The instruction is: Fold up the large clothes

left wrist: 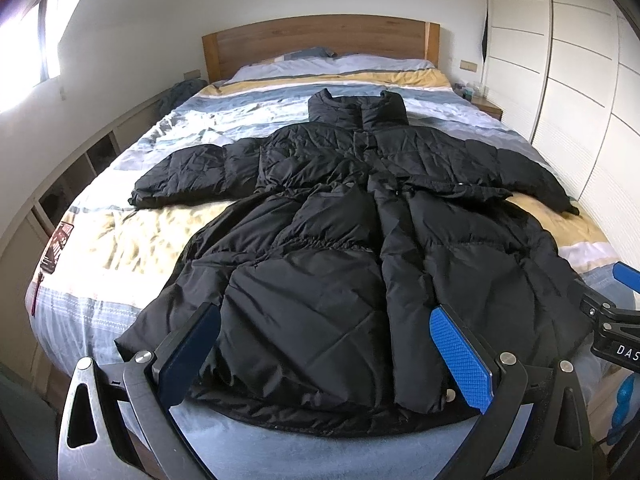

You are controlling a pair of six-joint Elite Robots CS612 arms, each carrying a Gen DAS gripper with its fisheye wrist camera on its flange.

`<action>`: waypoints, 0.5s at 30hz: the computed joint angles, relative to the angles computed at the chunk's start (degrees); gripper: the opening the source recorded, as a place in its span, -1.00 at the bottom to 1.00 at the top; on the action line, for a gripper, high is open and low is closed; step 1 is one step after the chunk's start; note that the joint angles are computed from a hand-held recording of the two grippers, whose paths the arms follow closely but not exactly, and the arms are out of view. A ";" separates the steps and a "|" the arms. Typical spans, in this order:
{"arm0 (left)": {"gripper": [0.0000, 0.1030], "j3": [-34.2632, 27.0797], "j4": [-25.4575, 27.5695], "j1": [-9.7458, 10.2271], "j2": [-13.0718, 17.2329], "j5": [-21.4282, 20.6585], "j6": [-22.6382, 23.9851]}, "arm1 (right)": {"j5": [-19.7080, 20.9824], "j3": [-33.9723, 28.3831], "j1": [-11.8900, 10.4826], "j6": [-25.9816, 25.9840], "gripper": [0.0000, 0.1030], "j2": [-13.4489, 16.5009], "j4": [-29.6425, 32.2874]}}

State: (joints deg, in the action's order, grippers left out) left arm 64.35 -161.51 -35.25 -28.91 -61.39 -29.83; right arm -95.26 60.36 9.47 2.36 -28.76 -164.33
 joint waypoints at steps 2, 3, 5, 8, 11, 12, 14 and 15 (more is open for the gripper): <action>0.99 0.21 -0.25 0.09 -0.12 -0.58 -0.17 | -0.11 -0.09 0.03 0.00 1.00 0.04 0.08; 0.99 0.33 -0.35 0.11 -0.20 -0.74 -0.31 | -0.06 -0.05 0.03 0.03 1.00 0.01 0.08; 0.99 0.60 -0.61 0.30 -0.38 -1.81 -0.73 | -0.19 0.05 0.10 -0.03 1.00 0.00 0.00; 0.99 0.86 -1.08 0.44 -0.52 -2.67 -1.28 | -0.14 0.12 0.11 -0.03 1.00 -0.09 0.07; 0.99 1.24 -1.88 0.50 -0.68 -2.72 -1.59 | -0.32 0.15 0.15 -0.06 1.00 -0.10 0.02; 0.99 1.41 -2.09 0.55 -0.79 -2.83 -1.62 | -0.34 0.10 0.17 -0.04 1.00 -0.08 0.05; 0.99 1.63 -2.26 0.49 -0.91 -2.40 -1.51 | -0.41 0.15 0.19 -0.02 1.00 -0.12 0.03; 0.99 1.76 -2.31 0.50 -1.00 -2.24 -1.37 | -0.40 0.19 0.20 0.00 1.00 -0.14 0.03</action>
